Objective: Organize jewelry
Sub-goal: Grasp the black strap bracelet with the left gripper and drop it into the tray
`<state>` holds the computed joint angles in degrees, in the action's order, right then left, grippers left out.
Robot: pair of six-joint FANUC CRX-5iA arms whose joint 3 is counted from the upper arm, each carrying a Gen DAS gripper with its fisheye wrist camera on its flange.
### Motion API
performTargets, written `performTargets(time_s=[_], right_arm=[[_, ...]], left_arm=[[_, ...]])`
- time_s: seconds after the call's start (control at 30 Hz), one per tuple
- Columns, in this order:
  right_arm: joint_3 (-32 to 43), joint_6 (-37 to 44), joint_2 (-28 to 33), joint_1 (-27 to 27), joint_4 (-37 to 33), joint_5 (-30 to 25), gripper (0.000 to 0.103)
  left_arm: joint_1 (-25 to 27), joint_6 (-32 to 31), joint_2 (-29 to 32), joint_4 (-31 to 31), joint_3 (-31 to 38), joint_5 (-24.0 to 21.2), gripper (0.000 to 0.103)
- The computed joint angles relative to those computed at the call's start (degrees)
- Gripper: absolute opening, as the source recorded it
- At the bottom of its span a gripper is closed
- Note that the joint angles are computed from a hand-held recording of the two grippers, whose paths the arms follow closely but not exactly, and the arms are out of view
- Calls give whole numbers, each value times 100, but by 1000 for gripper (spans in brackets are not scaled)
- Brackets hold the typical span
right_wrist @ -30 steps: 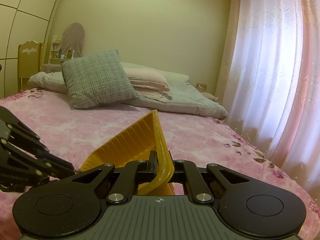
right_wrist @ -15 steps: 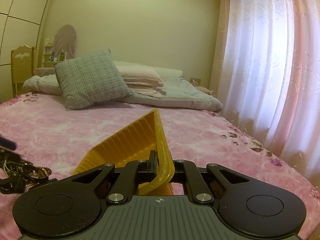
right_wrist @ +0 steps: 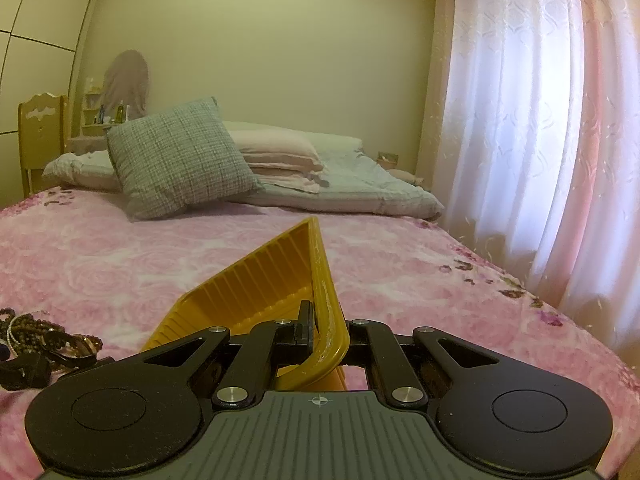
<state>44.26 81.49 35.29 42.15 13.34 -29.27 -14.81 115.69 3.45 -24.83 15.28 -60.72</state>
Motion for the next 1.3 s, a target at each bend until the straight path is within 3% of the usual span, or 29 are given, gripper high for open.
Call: performTargets(time_s=[0.17,0.37,0.47,0.77,1.3], right_arm=[[-62,24,-37,0,-17,45,7],[-79,11,-43,2,-1,63,7],[-115,-27,-58,3,32,88,7],[-227,-172,-102,18,137,179,7],[-315,-126,-168,34,115,252,7]], left_arm=[[-43,5,61,-95,46,-108,32],[-68,141,91,-137,142,-148,12],[-152,195,142,-324,280,-280,7],[-288,497,218,-698,585,-334,5],[-317,-51,849,-42,1436,545,5]])
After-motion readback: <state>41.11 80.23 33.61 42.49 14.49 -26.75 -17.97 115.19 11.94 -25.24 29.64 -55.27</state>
